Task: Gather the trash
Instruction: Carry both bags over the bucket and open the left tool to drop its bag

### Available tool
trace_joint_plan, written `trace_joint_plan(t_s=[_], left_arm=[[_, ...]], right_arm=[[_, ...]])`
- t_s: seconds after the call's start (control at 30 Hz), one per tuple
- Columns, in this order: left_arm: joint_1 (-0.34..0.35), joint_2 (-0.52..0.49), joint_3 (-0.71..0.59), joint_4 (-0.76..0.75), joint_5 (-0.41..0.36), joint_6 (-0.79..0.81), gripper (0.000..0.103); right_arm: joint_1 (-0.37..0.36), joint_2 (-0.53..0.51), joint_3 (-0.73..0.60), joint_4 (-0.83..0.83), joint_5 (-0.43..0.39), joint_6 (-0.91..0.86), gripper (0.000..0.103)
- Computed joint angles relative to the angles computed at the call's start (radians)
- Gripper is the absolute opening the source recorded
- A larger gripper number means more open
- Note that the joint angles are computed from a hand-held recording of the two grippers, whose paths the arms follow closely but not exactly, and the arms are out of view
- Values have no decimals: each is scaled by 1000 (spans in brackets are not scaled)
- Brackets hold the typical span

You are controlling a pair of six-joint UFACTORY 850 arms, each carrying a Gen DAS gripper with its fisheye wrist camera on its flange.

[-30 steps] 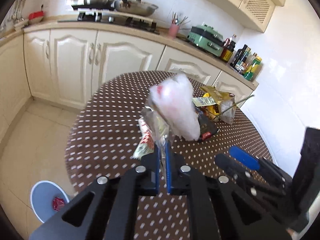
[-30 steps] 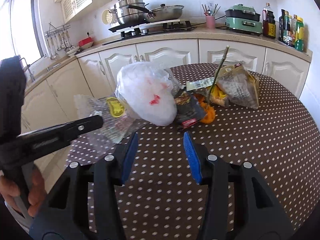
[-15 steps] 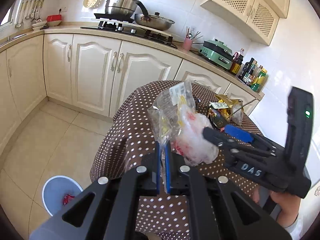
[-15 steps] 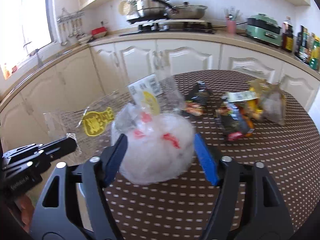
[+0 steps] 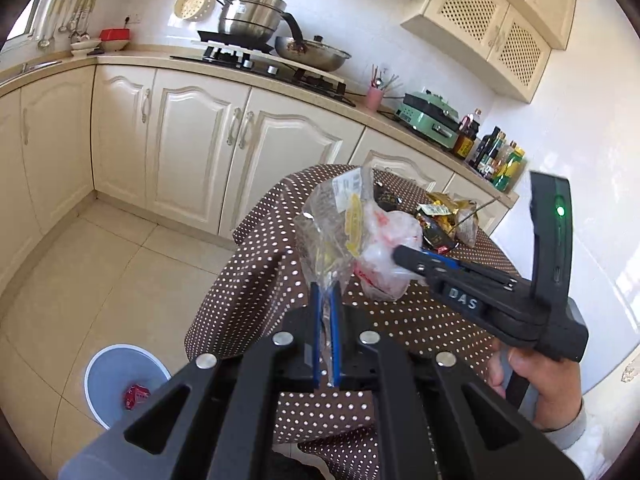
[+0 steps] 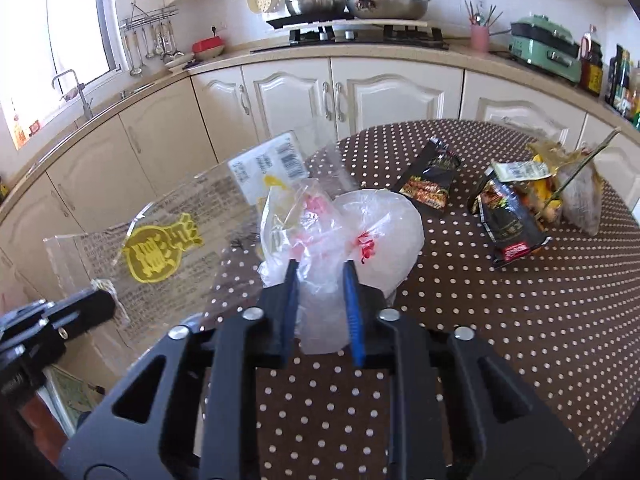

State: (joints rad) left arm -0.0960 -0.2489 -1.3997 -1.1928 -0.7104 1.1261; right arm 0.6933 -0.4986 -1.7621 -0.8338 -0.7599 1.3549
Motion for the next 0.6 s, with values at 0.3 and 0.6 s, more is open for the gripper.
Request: trace_joint_plan(t_s=[0.3, 0.6], left_arm=[[98, 43, 55, -64, -28, 43, 4], [220, 7, 71, 144, 103, -167, 4]], right_arm=[[75, -3, -36, -125, -24, 64, 9], [114, -316, -465, 162, 34, -280, 9]])
